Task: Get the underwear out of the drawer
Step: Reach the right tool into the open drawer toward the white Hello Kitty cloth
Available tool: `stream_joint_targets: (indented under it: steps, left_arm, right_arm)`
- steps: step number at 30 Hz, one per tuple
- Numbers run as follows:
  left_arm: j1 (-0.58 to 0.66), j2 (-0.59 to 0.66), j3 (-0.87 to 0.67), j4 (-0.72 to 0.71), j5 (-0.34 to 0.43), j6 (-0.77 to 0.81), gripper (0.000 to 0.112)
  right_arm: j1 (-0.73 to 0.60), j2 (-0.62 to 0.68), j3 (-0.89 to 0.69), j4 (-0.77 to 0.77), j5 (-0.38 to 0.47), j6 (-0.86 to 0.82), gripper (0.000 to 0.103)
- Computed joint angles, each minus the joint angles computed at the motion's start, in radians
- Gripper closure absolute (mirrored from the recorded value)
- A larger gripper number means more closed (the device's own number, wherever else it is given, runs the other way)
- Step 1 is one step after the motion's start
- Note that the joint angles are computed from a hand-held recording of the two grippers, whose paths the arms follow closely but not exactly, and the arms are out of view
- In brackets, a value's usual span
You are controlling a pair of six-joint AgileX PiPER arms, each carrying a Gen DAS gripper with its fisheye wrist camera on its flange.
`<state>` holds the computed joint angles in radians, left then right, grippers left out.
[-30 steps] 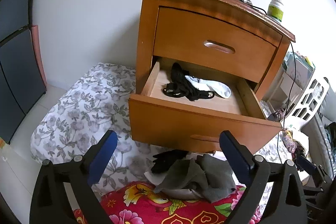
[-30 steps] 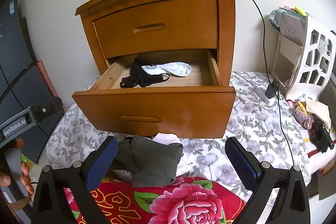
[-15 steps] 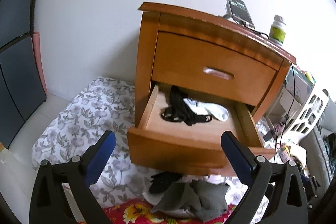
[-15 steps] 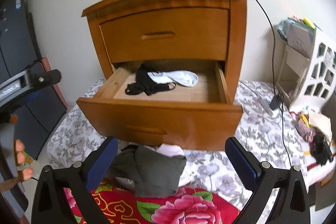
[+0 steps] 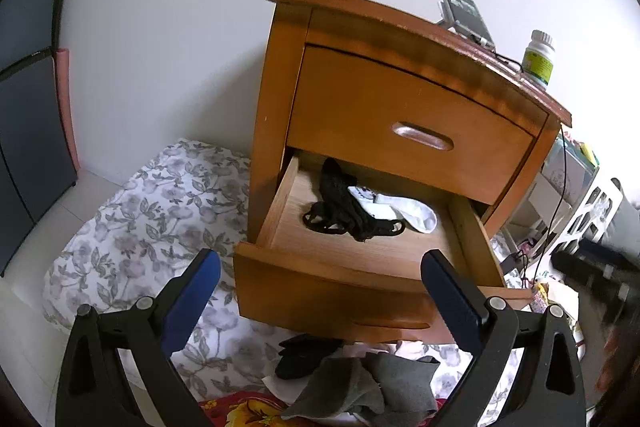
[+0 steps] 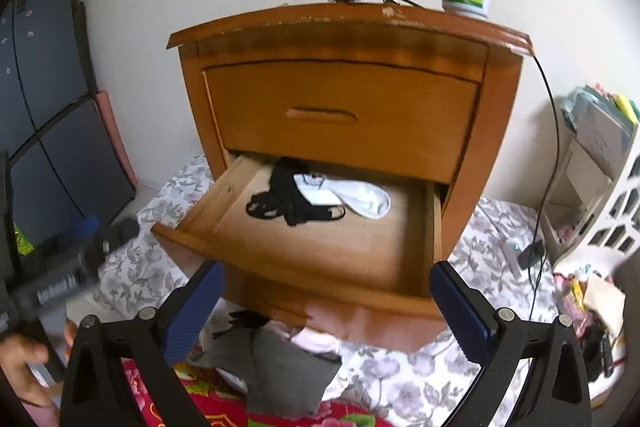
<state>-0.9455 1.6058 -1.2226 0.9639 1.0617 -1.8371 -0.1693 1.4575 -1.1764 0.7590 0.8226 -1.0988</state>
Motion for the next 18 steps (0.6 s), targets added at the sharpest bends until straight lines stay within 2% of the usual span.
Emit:
stream_joint_targets:
  steps: [4,8,10,15,18]
  left_arm:
    - [0.013,0.011,0.013,0.006,-0.005,-0.003,0.012]
    - [0.022,0.028,0.021,0.021,-0.004,-0.008,0.012]
    - [0.027,0.037,0.022,0.024,-0.011,-0.002,0.012]
    - [0.050,0.054,0.039,0.036,-0.063,-0.014,0.012]
    - [0.068,0.063,0.052,0.041,-0.097,-0.021,0.012]
  right_arm:
    - [0.070,0.046,-0.111,-0.080,-0.023,0.079,0.000]
    - [0.115,0.115,-0.235,-0.147,0.024,0.166,0.000]
    - [0.142,0.143,-0.277,-0.178,0.017,0.215,0.000]
    - [0.235,0.241,-0.400,-0.364,0.031,0.384,0.000]
    - [0.263,0.327,-0.491,-0.383,0.105,0.413,0.000]
